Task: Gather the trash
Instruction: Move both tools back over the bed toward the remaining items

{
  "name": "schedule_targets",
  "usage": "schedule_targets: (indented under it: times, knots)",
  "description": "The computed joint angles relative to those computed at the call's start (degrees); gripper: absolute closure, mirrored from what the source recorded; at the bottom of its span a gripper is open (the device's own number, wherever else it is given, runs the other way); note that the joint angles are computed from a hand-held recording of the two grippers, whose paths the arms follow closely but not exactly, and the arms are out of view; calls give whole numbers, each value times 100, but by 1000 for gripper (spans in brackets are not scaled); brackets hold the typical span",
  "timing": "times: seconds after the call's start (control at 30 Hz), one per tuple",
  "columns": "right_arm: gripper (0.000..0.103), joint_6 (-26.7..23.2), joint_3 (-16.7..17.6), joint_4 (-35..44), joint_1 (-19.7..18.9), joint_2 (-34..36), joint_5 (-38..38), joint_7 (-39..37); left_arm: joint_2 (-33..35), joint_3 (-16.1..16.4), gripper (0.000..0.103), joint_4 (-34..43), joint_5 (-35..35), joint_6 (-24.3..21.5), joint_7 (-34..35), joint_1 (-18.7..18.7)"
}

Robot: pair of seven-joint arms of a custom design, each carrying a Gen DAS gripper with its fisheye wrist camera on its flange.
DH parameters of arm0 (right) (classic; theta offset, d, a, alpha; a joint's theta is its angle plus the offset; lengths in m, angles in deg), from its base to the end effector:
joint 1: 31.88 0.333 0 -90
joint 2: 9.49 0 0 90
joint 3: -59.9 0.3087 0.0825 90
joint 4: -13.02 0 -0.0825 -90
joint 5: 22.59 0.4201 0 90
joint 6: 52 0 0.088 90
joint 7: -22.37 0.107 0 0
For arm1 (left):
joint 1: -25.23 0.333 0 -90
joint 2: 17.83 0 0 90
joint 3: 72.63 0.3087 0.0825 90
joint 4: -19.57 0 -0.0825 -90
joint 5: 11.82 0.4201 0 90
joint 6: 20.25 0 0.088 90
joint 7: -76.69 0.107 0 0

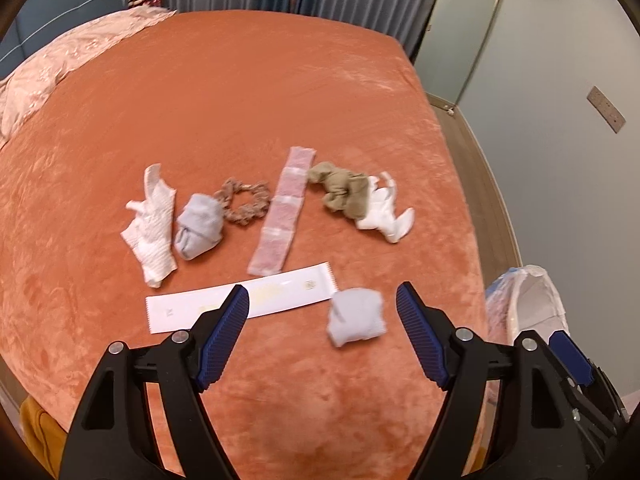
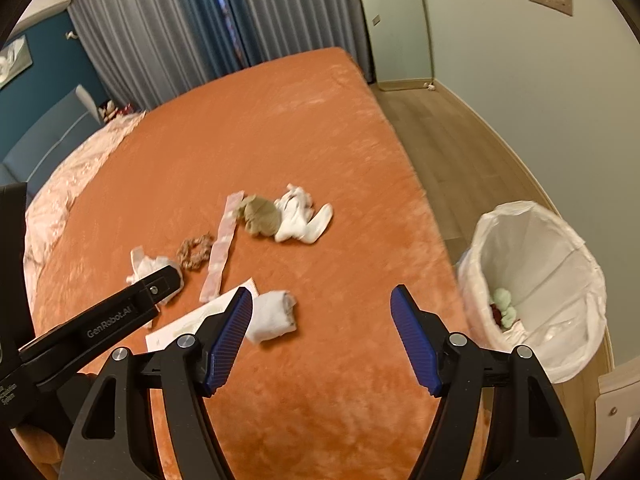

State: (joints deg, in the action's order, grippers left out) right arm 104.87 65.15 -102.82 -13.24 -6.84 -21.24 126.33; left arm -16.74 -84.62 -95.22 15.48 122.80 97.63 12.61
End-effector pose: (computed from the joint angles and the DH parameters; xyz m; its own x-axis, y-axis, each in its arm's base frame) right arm 0.5864 0.2580 0.4805 0.2076 -0.9626 -0.1739 -0.8001 -0.0648 -0.5964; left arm 0.5711 -0.2640 0.4756 0.3829 -0.9003 0.2071 -0.7381 -0.4329 -0.5174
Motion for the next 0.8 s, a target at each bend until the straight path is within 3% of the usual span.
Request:
schedule_targets:
  times: [0.07, 0.5, 0.67, 0.8]
  knots:
    - [34, -47, 28, 69, 32, 102, 0, -11, -128, 38, 21, -234, 5, -8, -81, 49]
    - [34, -459, 94, 740, 391, 1081, -325, 202, -578, 187, 17, -1524, -492, 216, -132, 627]
    - [34, -681, 18, 1154, 523, 1532, -519, 368, -462, 303, 17, -1801, -1048, 481, 218, 783]
    - [34, -860, -30, 1526, 594, 1885, -602, 481, -272, 377, 17, -1952, -2044, 1000, 906, 809]
